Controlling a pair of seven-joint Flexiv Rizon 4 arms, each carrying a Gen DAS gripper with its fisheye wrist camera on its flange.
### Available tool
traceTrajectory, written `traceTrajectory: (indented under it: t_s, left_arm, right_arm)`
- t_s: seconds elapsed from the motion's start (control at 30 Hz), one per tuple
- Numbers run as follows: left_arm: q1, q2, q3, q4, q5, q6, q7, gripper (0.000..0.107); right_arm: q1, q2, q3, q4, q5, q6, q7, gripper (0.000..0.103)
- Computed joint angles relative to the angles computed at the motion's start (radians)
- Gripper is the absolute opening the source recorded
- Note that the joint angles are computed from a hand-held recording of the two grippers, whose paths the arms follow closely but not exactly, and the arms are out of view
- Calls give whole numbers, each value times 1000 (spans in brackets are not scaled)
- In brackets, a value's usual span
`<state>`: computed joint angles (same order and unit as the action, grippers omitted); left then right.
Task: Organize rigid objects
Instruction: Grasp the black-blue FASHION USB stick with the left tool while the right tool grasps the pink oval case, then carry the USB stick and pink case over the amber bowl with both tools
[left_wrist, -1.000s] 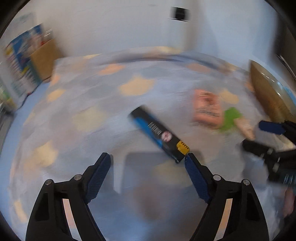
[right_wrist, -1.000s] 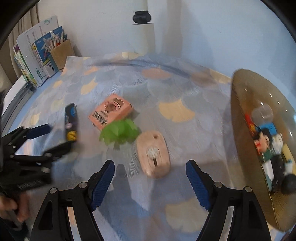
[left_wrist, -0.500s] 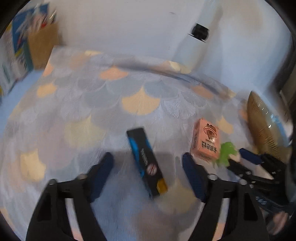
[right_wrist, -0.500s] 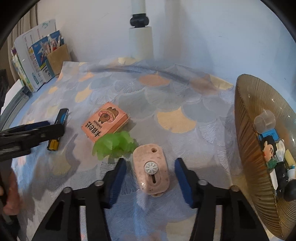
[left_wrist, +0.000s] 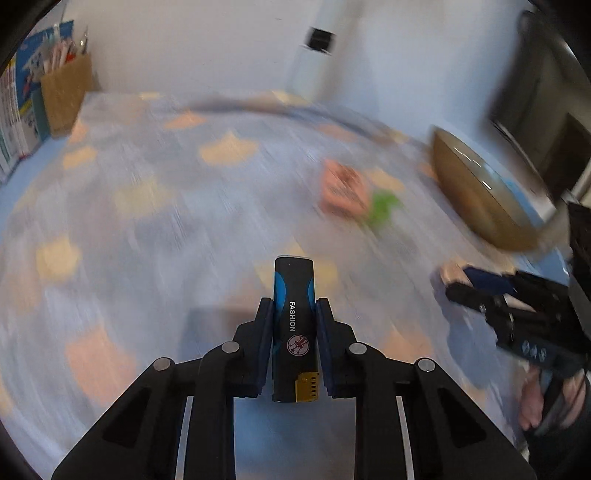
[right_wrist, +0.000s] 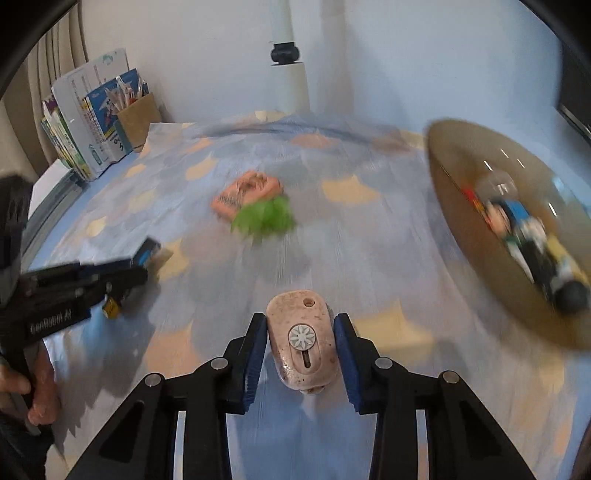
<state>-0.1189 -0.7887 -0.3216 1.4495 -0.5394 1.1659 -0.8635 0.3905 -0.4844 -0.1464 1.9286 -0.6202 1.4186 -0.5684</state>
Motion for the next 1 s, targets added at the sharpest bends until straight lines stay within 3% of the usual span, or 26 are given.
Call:
traceTrajectory:
  t_s: [0.13,0.2,0.27,0.37,0.43,0.6,0.67,0.73,0.8,0.83,0.9,1.0]
  left_arm:
    - [78,98,-107,203,-73,67,130,20]
    - [84,118,-125,250,-99,100,169,20]
    - [73,130,-124,278,-105,148,187,23]
    - [71,133,-126,284,-112,155,185,38]
    - [62,139,-121,300,-111,184,176,40]
    - [30,133,-98,307,-65,252,130,42]
    - [34,128,-108,305,-45,262,115,42]
    - [81,121,-173,317,-64,269,114,41]
    - [86,116,-182,318,-58,284,96,28]
    - [77,116,-169,316,-44,289,84,22]
    - [78,117,-168,317,-26,289,67,20]
    - [122,117,-229,340,-24,317,69,20]
  right_arm:
    - [87,80,-94,150,-70,77,131,36]
    - [123,97,-139,196,-124,110,187,36]
    - [177,101,-218,225,-200,148,244,37]
    - [171,109,-206,226,-241,123,251,41]
    - [152,113,-194,238,-268,154,264,46]
    - [232,139,-318,281,-420,186,402,49]
    - [219,146,-297,277,-449,151,416,49]
    - [206,146,-260,258,-452,85,415,49]
    - [210,147,-247,241,-494,16,441,44]
    - [201,143,-241,234,-514,20,450,33]
    - [181,139,-219,226,-535,23,468,33]
    - [163,150,-199,222,-597,3,512,33]
